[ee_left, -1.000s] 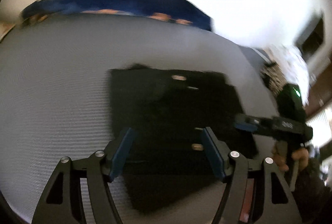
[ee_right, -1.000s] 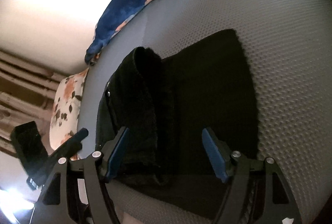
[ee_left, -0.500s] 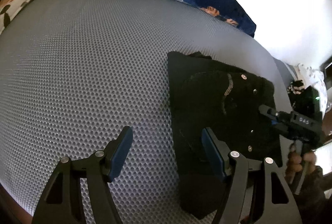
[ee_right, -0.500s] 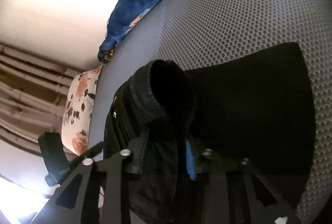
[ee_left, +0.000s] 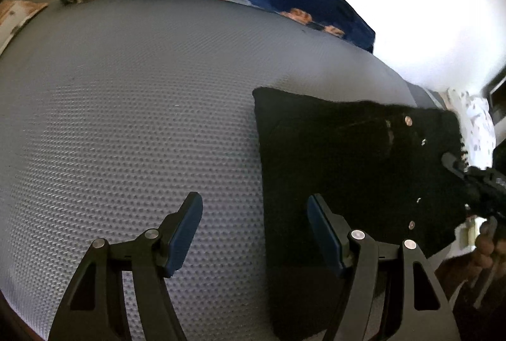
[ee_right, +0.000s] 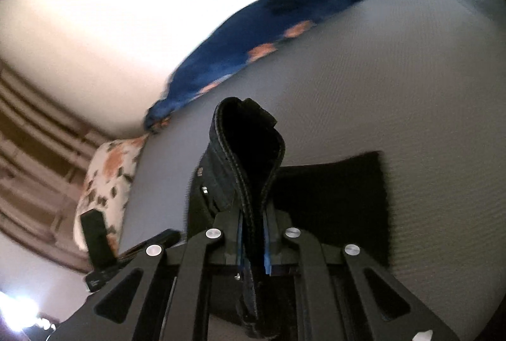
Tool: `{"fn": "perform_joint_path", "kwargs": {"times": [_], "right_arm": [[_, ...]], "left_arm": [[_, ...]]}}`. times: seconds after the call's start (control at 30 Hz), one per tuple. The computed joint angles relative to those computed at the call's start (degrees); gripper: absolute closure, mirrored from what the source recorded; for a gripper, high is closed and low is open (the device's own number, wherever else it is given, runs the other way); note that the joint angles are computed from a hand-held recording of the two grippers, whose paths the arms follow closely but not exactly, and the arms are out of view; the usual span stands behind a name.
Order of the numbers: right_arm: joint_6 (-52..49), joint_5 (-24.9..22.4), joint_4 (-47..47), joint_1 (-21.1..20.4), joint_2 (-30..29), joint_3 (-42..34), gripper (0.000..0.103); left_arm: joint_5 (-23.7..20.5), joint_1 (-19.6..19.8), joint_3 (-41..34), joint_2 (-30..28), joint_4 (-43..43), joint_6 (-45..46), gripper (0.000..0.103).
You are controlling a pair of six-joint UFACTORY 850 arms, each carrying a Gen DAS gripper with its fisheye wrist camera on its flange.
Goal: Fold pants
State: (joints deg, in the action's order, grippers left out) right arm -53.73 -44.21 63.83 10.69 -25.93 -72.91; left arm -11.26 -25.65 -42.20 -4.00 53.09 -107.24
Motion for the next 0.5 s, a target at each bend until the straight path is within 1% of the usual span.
{"fn": "perform_joint_path", "kwargs": {"times": [0.07, 0.13, 0.23, 0.27, 0.33, 0.37, 0.4, 0.5], "right_arm": [[2.3, 0.8, -1.7, -1.3, -1.4, 0.3, 0.094], [5.9, 2.9, -4.7, -1.4, -2.6, 0.8, 0.094], [5.3, 5.0, -4.5, -1.6, -3.3, 1.6, 0.091], [5.5, 5.3, -4.3, -1.4, -3.2, 1.7, 0.089], [7.3, 6.3, -6.8, -0.8, -2.8, 1.7, 0.082], [8.2, 6.6, -8.0, -0.6, -2.3, 1.8, 0.077], [8.7, 6.8, -8.5, -0.4, -1.9, 2.2, 0.075], [8.6, 7.8, -9.2, -0.7, 0.5, 4.9, 0.074]], "left_arm": [[-0.4, -0.5, -1.0, -1.1, -1.8, 2.7, 0.034], [-0.2, -1.0, -2.2, -2.6, -6.0, 7.9, 0.034], [-1.1, -1.9, -3.7, -4.7, -10.9, 14.6, 0.034], [-1.4, -2.1, -4.0, -5.2, -11.4, 15.6, 0.034], [-2.5, -2.6, -4.7, -6.4, -11.5, 16.5, 0.034], [-2.7, -2.8, -4.8, -6.6, -11.8, 16.8, 0.034], [-2.6, -2.9, -4.5, -6.4, -11.2, 16.2, 0.034], [-1.9, -3.3, -4.1, -6.0, -11.6, 15.8, 0.034]]}}
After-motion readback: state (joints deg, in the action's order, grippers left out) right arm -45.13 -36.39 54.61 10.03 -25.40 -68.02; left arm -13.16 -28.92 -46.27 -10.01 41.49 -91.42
